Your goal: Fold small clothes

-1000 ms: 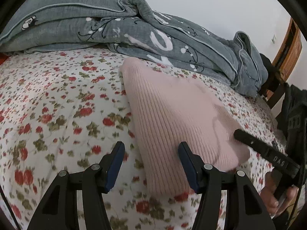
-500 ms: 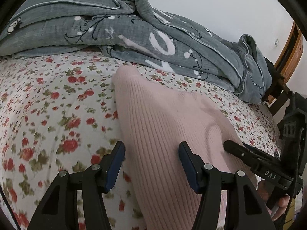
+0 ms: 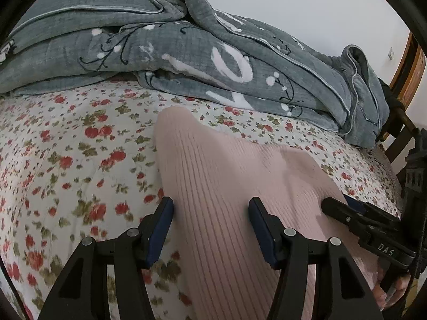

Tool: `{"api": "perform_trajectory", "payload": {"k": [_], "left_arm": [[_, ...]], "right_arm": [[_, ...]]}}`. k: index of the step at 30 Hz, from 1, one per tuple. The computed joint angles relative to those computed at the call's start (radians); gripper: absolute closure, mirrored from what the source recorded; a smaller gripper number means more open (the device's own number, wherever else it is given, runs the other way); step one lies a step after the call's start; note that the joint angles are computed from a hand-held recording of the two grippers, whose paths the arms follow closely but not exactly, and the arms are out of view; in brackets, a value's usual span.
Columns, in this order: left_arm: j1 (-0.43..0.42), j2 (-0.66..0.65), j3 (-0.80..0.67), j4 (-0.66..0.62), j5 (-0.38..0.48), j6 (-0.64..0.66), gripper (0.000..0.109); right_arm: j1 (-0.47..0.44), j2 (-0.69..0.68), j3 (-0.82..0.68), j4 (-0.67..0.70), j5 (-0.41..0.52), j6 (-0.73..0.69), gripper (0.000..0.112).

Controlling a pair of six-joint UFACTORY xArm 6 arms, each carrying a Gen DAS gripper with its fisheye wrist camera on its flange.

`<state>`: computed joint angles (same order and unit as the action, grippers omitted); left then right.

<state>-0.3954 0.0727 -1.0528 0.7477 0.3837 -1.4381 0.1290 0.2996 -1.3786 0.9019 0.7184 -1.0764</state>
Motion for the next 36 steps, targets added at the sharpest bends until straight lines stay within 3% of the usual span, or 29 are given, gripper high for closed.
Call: {"api": "perform_trajectory", "payload": {"k": [4,9,12,19,22,26,30,36], "left_arm": [[0.013,0.041,-0.045,-0.007,0.022,0.033,0.052],[0.025,0.069,-0.061,0.012,0.022,0.022,0.052],[0.026,0.061,-0.051,0.026,0.021,0.003,0.052],[-0.006,-0.019,0.007,0.066,0.056,-0.048,0.052],[-0.023,-0.065,0.047,0.081,0.058,-0.075,0.052],[-0.065,-0.127,0.098,0.086,0.073,-0.113,0.052],[-0.13,-0.174,0.136,0.104,0.109,-0.164,0.052],[-0.244,-0.243,0.18,0.087,0.223,-0.214,0.052]], "right_arm": [[0.007,0.032,-0.039,-0.003,-0.007,0.007,0.059],[0.022,0.067,-0.064,-0.021,-0.085,0.026,0.06],[0.007,0.079,-0.077,-0.004,-0.058,0.028,0.06],[0.02,0.015,0.007,-0.001,-0.167,-0.016,0.06],[0.001,-0.006,0.029,0.011,-0.153,-0.007,0.06],[-0.025,-0.077,0.103,0.071,-0.13,-0.07,0.061],[-0.074,-0.182,0.208,0.176,-0.041,-0.197,0.061],[-0.072,-0.274,0.352,0.075,-0.164,-0.155,0.066]]}}
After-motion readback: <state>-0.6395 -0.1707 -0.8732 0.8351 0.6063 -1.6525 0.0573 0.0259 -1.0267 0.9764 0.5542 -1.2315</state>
